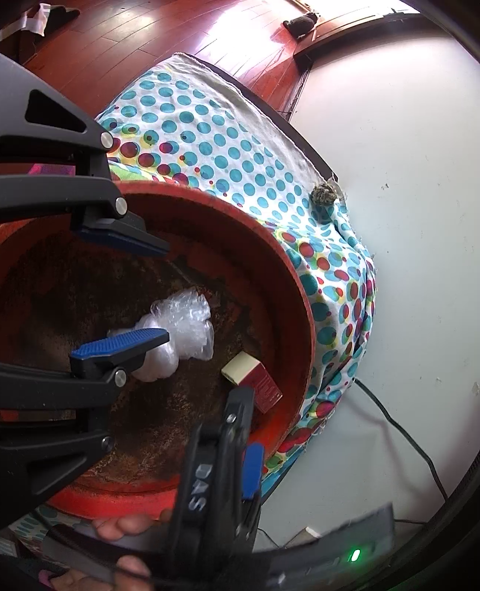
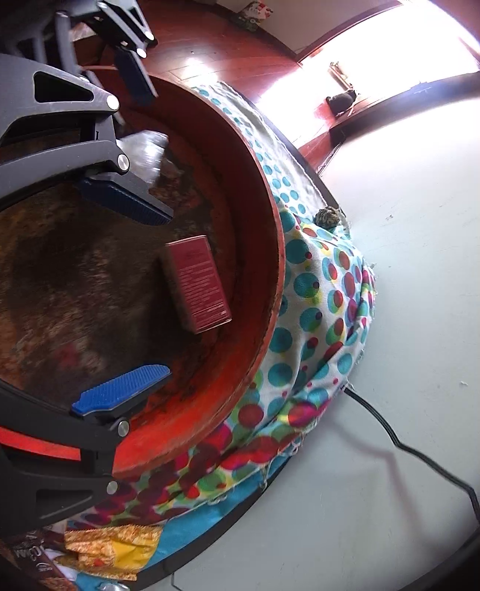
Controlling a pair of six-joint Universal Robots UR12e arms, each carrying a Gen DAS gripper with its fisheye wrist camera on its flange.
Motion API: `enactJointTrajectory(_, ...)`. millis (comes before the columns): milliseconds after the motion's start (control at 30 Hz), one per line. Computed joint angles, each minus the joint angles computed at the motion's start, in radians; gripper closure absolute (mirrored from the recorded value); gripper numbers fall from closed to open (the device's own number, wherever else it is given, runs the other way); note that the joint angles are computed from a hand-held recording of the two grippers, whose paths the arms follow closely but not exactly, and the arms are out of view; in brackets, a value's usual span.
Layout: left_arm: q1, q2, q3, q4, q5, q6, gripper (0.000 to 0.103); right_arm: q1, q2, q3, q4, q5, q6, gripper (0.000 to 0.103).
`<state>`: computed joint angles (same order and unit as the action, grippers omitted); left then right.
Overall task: Organize objects
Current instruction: 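Lower the red box into the red tray with the right gripper and release, then move the right gripper to the white sock and grasp it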
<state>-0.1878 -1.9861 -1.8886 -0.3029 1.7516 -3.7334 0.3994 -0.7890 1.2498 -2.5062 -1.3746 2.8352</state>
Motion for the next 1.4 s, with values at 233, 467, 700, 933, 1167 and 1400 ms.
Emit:
enactJointTrajectory(233,-0.033,-0.011,0.039,-0.02,0.026,0.051,0.062,-0.06,-0.124,0.178,-0.075,0.037,-0.023,0.027)
enactJointTrajectory(467,-0.072,-0.03,0.087,-0.041,0.035,0.116,0.062,-0.16,-0.261,0.379,-0.179,0.039,-0.025,0.027)
enactJointTrajectory(700,-0.122,-0.066,0.154,-0.039,-0.027,0.197,0.062,-0.264,-0.34,0.524,-0.269,-0.013,0.055,0.025)
enactJointTrajectory(933,-0.194,-0.12,0.243,-0.078,-0.097,0.31,0.062,-0.313,-0.334,0.587,-0.298,-0.061,0.095,0.026)
enactJointTrajectory(1167,-0.249,-0.166,0.306,-0.126,-0.12,0.409,0.062,-0.335,-0.311,0.598,-0.346,-0.044,0.14,0.027)
enactJointTrajectory(1400,-0.259,-0.189,0.325,-0.161,-0.12,0.416,0.062,-0.343,-0.283,0.577,-0.343,-0.019,0.176,0.028)
